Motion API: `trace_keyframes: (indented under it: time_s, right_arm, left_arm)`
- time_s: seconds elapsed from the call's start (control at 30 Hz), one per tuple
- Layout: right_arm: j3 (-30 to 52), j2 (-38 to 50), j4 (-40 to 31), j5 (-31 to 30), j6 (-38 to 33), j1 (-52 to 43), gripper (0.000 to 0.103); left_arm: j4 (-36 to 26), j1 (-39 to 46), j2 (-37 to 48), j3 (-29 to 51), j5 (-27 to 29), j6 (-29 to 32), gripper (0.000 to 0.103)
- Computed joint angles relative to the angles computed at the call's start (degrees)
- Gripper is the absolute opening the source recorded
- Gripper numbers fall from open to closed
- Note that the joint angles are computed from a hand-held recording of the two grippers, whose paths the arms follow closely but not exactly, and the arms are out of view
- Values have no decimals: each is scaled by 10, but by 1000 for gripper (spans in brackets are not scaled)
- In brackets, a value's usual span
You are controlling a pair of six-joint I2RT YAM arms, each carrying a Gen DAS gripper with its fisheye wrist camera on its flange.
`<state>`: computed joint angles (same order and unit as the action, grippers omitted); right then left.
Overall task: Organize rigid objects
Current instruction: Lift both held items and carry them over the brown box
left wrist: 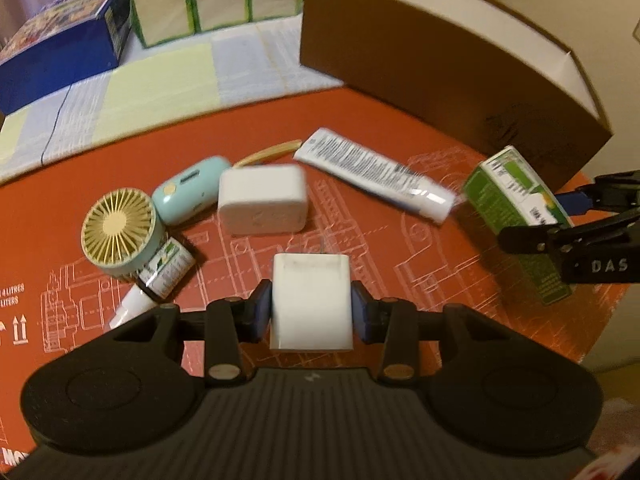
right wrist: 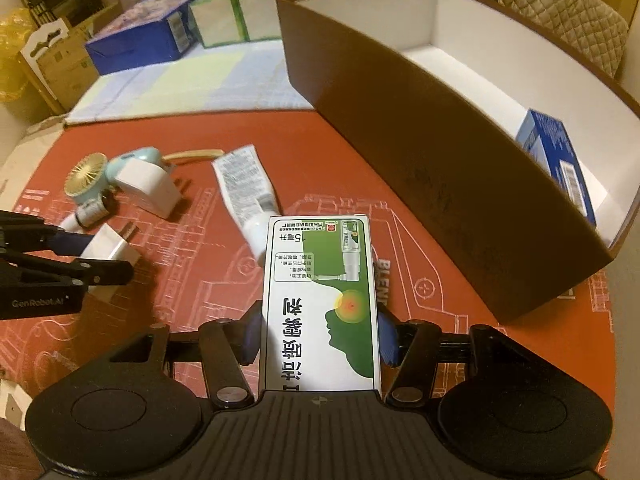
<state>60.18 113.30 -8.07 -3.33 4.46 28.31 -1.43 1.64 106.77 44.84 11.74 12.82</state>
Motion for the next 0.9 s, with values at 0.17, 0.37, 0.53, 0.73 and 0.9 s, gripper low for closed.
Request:
trace_keyframes:
  time_s: [0.17, 0.37, 0.53, 0.73, 0.9]
  right_arm:
    - [4, -25, -15, -3, -2, 7, 52]
    - [13, -50, -27, -5, -8, 5, 52]
    - [19, -72, -23, -9, -20, -7, 52]
    - [48, -79, -23, -17, -41, -34, 52]
    - [93, -64, -31, -29, -57, -66, 52]
  left_arm:
    - [-30, -16, -38, 13, 5, -7, 36]
    - [-56, -40, -63, 43, 11, -19, 36]
    - [-63, -64, -66, 83, 13, -35, 36]
    - [-66, -90, -39, 157, 11, -49, 36]
    - [-77, -112, 6, 238, 5, -61, 36]
